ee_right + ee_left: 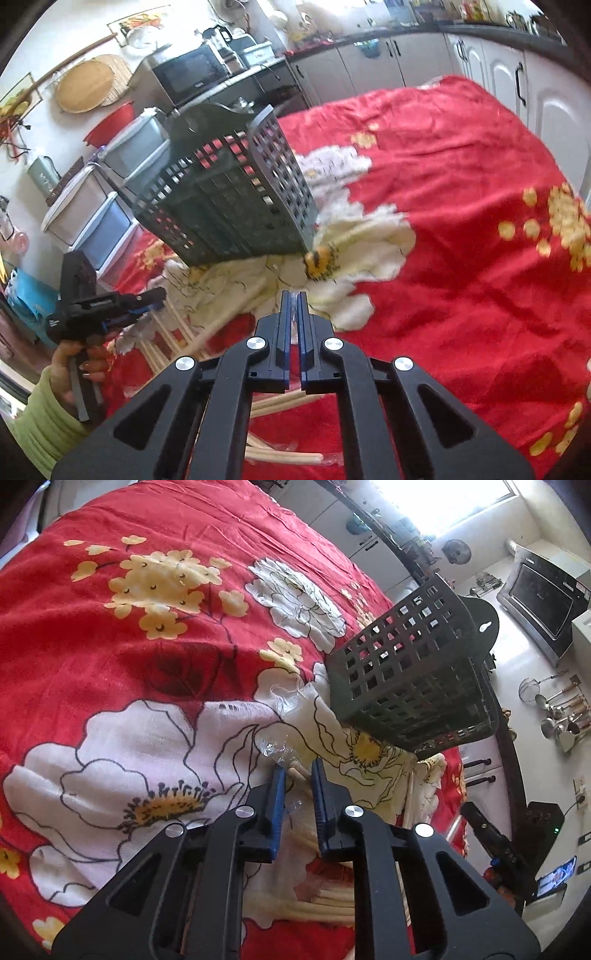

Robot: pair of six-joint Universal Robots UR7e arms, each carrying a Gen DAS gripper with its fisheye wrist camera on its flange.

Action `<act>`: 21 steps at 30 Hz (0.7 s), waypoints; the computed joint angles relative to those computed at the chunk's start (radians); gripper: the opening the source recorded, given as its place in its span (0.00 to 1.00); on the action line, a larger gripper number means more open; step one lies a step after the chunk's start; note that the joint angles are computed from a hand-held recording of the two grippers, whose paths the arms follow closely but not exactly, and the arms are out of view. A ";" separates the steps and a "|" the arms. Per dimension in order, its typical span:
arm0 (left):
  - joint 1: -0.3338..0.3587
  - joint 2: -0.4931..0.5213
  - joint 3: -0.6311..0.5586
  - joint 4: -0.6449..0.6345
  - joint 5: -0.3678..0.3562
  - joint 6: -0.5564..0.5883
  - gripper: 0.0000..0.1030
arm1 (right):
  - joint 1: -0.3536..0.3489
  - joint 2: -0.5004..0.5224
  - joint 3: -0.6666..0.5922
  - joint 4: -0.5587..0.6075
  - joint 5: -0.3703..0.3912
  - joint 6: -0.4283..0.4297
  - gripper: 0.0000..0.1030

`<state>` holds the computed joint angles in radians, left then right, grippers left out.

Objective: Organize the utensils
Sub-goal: 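Close the left tool on a chopstick while the right tool grasps another chopstick, then lift both held chopsticks and lower them upright into the green caddy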

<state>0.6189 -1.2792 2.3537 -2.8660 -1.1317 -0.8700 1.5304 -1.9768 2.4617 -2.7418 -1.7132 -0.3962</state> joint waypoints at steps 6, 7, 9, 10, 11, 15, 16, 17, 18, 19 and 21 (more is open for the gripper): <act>0.006 -0.013 0.018 -0.076 0.002 0.025 0.06 | 0.062 0.001 -0.012 -0.026 -0.014 -0.020 0.02; 0.000 -0.021 0.024 -0.090 0.014 0.027 0.06 | 0.074 -0.001 -0.016 -0.026 -0.012 -0.025 0.02; -0.017 -0.037 0.027 -0.097 0.039 0.041 0.06 | 0.097 0.000 -0.018 -0.032 -0.015 -0.028 0.02; -0.030 -0.046 0.028 -0.093 0.057 0.051 0.06 | 0.108 0.001 -0.021 -0.037 -0.017 -0.031 0.02; -0.043 -0.053 0.028 -0.093 0.073 0.060 0.05 | 0.123 0.003 -0.024 -0.042 -0.019 -0.035 0.02; -0.109 -0.078 0.020 -0.093 0.139 0.108 0.04 | 0.167 0.008 -0.042 -0.052 -0.011 -0.042 0.02; -0.131 -0.083 0.015 -0.090 0.163 0.130 0.04 | 0.180 0.010 -0.049 -0.055 -0.010 -0.047 0.02; -0.153 -0.088 0.009 -0.085 0.187 0.150 0.04 | 0.193 0.012 -0.052 -0.059 -0.013 -0.046 0.02; -0.169 -0.087 0.004 -0.085 0.200 0.162 0.04 | 0.202 0.012 -0.058 -0.060 -0.010 -0.048 0.02; -0.187 -0.087 -0.003 -0.089 0.213 0.184 0.04 | 0.212 0.012 -0.064 -0.058 -0.006 -0.052 0.02; -0.217 -0.089 -0.014 -0.087 0.242 0.215 0.03 | 0.234 0.018 -0.071 -0.068 -0.013 -0.053 0.02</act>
<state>0.4017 -1.3682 2.3392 -2.9533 -0.8893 -0.6548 1.7646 -1.9590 2.3906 -2.8101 -1.7260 -0.4493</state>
